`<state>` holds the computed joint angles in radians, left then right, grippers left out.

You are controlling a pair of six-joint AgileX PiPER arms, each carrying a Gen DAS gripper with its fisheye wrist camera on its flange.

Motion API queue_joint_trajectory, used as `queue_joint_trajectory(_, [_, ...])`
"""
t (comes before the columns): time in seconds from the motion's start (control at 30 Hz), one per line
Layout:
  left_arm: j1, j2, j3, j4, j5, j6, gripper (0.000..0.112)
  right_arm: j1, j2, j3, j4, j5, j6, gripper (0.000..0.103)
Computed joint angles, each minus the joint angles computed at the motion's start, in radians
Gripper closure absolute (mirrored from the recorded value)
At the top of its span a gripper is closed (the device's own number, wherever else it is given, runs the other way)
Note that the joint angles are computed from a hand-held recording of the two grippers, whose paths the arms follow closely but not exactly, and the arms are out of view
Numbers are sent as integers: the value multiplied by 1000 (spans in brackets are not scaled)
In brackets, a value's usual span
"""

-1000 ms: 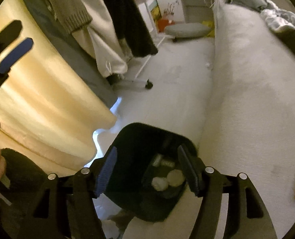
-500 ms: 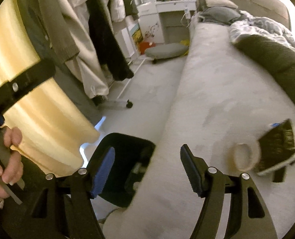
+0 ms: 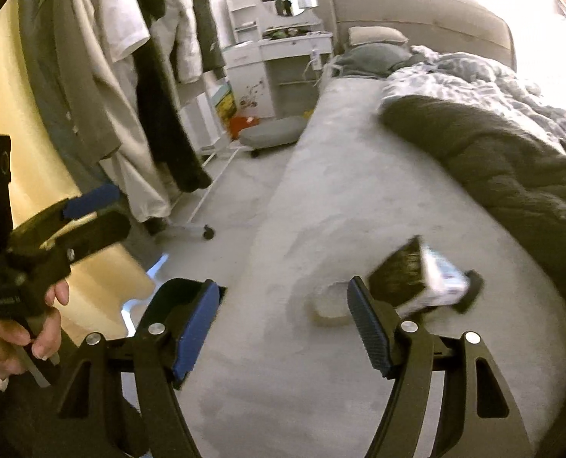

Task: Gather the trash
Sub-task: 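Move both grippers back to the bed toward the tape roll and tissue pack, then close the right gripper on the black tissue pack while the left gripper closes on the tan tape roll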

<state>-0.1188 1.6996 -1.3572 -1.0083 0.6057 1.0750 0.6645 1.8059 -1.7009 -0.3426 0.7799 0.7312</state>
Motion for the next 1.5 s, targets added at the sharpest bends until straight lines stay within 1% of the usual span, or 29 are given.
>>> queue_joint_trajectory(0.1, [-35, 27, -19, 34, -4, -8, 21, -23, -47, 59, -19, -15, 16, 32])
queue_joint_trajectory(0.13, [-42, 36, -25, 39, -1, -4, 19, -33, -66, 81, -22, -24, 18, 32])
queue_joint_trajectory(0.2, [-74, 62, -45, 92, -9, -32, 19, -52, -92, 109, -30, -30, 31, 32])
queue_joint_trajectory(0.33, [-114, 108, -69, 131, -6, -30, 19, -112, -157, 185, -23, -77, 45, 32])
queue_joint_trajectory(0.47, [-152, 141, -83, 143, 1, -18, 19, -189, -209, 265, 24, -129, 19, 32])
queue_joint_trajectory(0.6, [-190, 173, -97, 173, -6, -25, 19, -232, -224, 317, 81, -179, -6, 32])
queue_joint_trajectory(0.63, [-200, 188, -109, 189, -9, -40, 19, -232, -220, 319, 86, -182, -11, 34])
queue_joint_trajectory(0.67, [-206, 201, -120, 195, -8, -48, 19, -234, -215, 321, 107, -191, -31, 40])
queue_joint_trajectory(0.8, [-239, 243, -151, 245, -37, -115, 19, -236, -201, 323, 178, -219, -97, 49])
queue_joint_trajectory(0.87, [-241, 269, -172, 238, -22, -132, 21, -238, -186, 316, 208, -223, -134, 53])
queue_joint_trajectory(0.97, [-255, 297, -200, 278, -20, -175, 24, -246, -168, 309, 259, -230, -192, 57])
queue_joint_trajectory(1.17, [-266, 350, -250, 310, -4, -222, 31, -255, -121, 282, 270, -223, -215, 63])
queue_joint_trajectory(1.23, [-269, 357, -258, 305, 3, -219, 32, -258, -110, 276, 256, -219, -202, 64])
queue_joint_trajectory(1.3, [-277, 367, -269, 319, 2, -222, 32, -268, -104, 276, 274, -227, -214, 67])
queue_joint_trajectory(1.4, [-283, 393, -299, 356, 9, -265, 38, -276, -97, 275, 301, -233, -243, 71])
queue_joint_trajectory(1.5, [-277, 410, -320, 335, 23, -265, 41, -280, -86, 264, 321, -226, -263, 75])
